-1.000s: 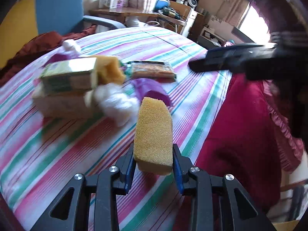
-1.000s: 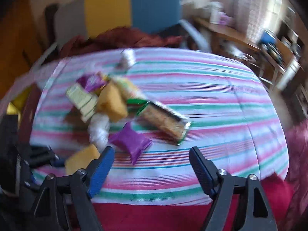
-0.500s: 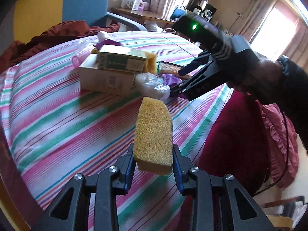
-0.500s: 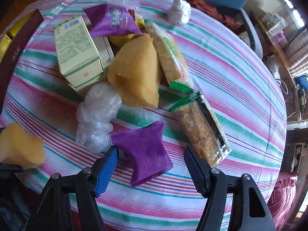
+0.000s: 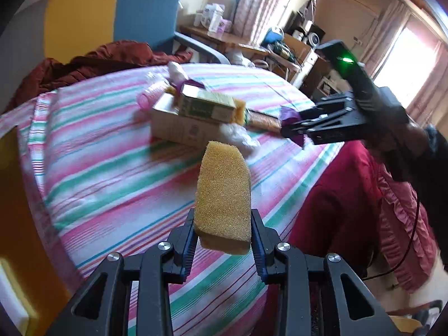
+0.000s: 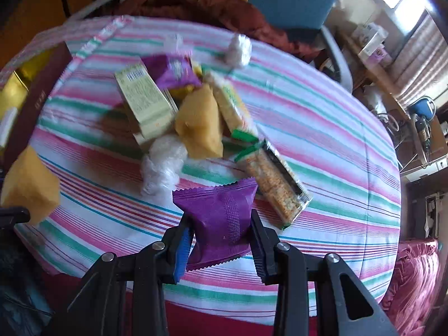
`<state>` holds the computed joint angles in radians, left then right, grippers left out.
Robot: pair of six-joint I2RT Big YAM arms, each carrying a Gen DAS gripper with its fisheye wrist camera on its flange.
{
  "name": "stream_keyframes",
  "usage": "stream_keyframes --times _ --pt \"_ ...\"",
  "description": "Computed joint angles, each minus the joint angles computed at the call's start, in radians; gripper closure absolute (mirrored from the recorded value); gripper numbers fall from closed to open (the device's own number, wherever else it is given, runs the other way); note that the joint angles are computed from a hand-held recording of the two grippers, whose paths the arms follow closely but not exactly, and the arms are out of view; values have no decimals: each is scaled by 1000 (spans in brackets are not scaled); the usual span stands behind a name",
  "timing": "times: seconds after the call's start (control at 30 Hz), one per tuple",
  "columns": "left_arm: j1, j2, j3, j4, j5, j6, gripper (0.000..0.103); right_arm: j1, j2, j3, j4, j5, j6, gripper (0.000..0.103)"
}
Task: Organize objects
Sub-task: 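Carry sponge and purple candy into the gold tray and release both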
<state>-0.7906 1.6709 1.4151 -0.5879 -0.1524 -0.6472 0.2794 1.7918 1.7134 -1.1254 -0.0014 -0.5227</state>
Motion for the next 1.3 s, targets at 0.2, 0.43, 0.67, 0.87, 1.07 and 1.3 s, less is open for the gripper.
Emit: stream_keyframes --times 0.2,0.43,0.67,0.87,1.07,1.3 --pt "4 -158 -129 9 -130 -81 68 62 -97 -49 81 -121 68 66" --pt "32 -385 -305 -83 -343 -228 67 217 -107 -32 109 -278 143 66" --pt "122 -561 -446 -252 -472 -358 66 400 31 130 42 -316 219 66" --pt "187 -614 -510 -383 -551 -464 19 518 192 331 -2 -289 352 64" --pt "145 -690 -581 -439 -558 -622 13 544 235 388 12 -364 439 49" --pt "51 -673 -562 -542 -624 -801 13 546 145 229 114 -350 472 39"
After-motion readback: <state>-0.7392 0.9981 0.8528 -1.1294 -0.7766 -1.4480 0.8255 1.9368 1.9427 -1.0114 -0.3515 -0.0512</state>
